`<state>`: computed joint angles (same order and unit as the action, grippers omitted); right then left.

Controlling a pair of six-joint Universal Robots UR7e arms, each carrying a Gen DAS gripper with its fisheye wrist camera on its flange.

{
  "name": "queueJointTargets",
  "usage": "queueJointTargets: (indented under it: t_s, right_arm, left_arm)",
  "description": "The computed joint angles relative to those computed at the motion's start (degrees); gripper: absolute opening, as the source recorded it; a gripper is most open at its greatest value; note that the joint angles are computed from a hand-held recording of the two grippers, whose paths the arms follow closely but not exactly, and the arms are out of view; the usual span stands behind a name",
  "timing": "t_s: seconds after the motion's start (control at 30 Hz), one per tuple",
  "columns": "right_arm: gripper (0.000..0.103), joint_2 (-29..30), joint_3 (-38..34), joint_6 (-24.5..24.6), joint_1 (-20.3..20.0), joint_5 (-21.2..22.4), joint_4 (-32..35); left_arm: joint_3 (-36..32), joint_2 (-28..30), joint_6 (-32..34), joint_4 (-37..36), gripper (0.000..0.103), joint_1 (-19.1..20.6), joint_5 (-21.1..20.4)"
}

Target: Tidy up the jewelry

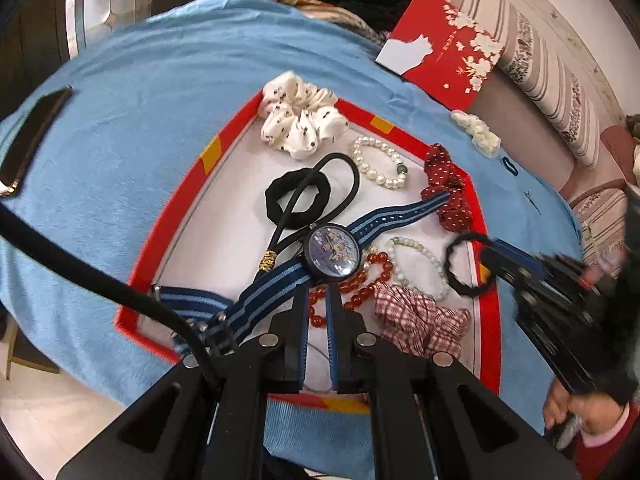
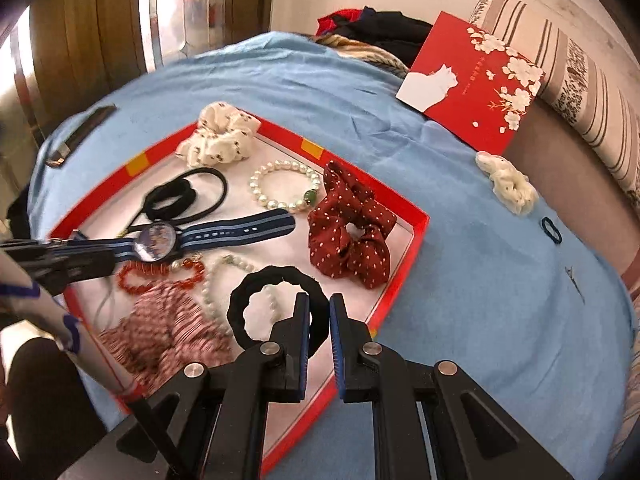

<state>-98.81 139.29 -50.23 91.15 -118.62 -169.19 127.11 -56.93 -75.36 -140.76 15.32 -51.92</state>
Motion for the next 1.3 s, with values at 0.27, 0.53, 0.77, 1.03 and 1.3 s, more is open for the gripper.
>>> queueJointTargets:
  t_s: [0.27, 0.53, 0.77, 1.03, 1.3]
  right_arm:
    - [0.047, 1.1, -0.8, 1.7, 0.6, -2.1, -1.7]
    - [0.051, -6.0, 0.3, 1.7, 0.2, -0.4, 2.3]
    - [0.051, -17.1, 2.8, 5.6, -3.8, 5.3, 9.6]
    - [0.052, -28.2, 6.4, 2.2, -10.1, 11.2, 13.8]
    - [0.056, -38.4, 5.7, 2.7, -20.8, 23.0, 23.0]
  left_arm:
    - [-0.4, -1.9, -7.8, 8.1, 0.035, -5.0, 3.9]
    - [-1.1, -4.7, -32.0, 24.4, 0.048, -9.7, 6.0]
    - [-5.4, -3.5, -47.0, 41.4, 0.058, -13.1, 3.6]
    - [-15.3, 4.2, -47.6, 57.2, 0.068, -16.0, 3.4]
    - [-32.1, 15.3, -68.2, 93.6, 0.102, -21.3, 7.9]
